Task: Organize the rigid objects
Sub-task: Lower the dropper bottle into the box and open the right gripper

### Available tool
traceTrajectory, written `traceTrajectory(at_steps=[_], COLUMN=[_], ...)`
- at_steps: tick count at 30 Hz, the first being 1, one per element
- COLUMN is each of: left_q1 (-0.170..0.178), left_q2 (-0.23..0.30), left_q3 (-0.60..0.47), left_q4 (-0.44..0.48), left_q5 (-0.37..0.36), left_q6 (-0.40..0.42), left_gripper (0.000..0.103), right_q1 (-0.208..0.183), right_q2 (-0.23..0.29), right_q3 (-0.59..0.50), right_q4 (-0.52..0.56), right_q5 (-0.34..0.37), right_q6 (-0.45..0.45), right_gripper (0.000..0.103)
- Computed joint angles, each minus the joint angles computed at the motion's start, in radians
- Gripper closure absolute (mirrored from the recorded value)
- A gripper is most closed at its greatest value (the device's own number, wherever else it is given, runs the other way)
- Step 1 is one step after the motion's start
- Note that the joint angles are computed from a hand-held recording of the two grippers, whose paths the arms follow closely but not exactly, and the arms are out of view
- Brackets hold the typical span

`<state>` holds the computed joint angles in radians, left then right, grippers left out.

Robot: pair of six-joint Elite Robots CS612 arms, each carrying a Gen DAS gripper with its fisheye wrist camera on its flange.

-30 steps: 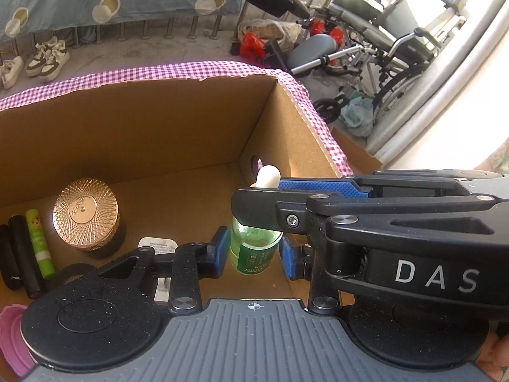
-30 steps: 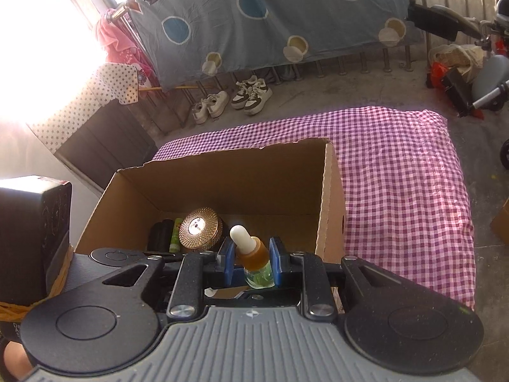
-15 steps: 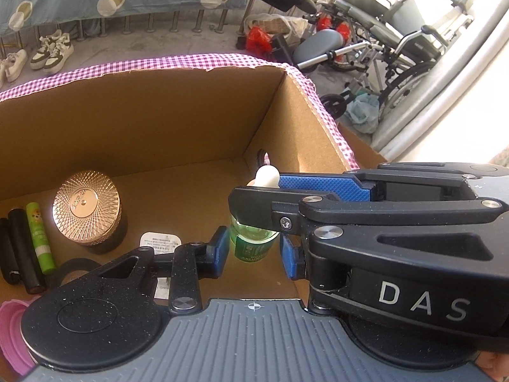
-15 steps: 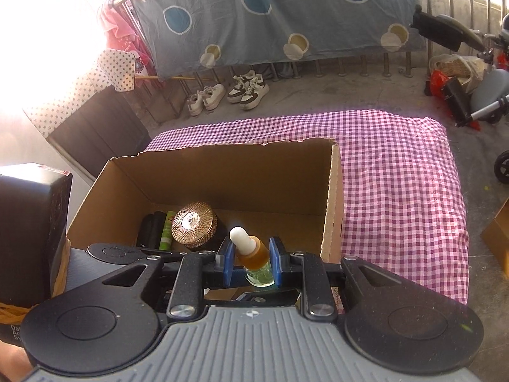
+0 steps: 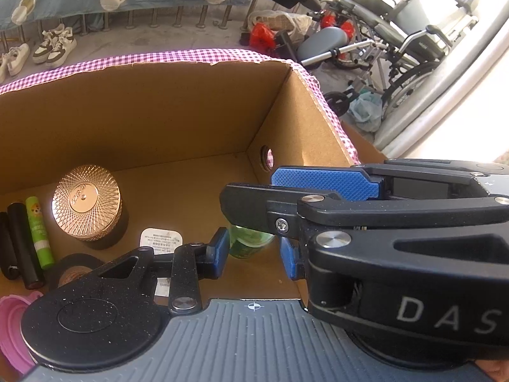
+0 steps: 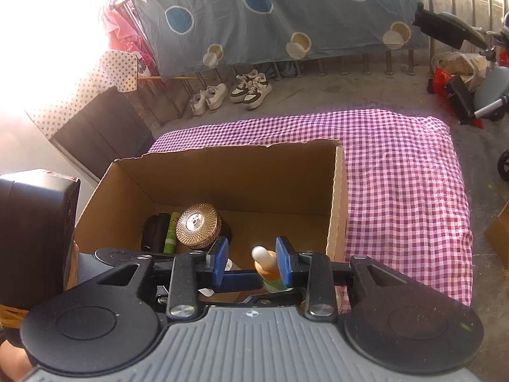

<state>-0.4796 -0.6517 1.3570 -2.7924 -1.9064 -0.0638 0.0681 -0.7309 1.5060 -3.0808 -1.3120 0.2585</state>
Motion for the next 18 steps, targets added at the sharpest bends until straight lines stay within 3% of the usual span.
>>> traceTrajectory(at_steps=[2, 8, 13, 18], left_q1=[-0.002, -0.002, -0.005, -0.004], left_q2=[-0.002, -0.006, -0.031, -0.078], left_q3=[0.006, 0.015, 0.068, 0.152], left_q4=[-0.014, -0.036, -0.134, -0.25], left_q5=[0.017, 0.02, 0.041, 0.059], left_q6=[0.001, 0.0, 0.011, 0.028], left_gripper=[0.066, 0.065, 0.037, 0.024], right_q1=[0.001, 0.0, -0.001, 0.011], right_q2=[0.0, -0.004, -0.028, -0.07], right_q3=[0.0, 0.014, 0.07, 0.17], right_q4=[-0.009, -0.065, -0.185, -0.393], right_q5=[-0.006, -0.015, -0.029, -0.05], right_q6=[0.001, 0.035, 0.113, 0.197], right_gripper=[0.056, 0.056, 0.056, 0.049])
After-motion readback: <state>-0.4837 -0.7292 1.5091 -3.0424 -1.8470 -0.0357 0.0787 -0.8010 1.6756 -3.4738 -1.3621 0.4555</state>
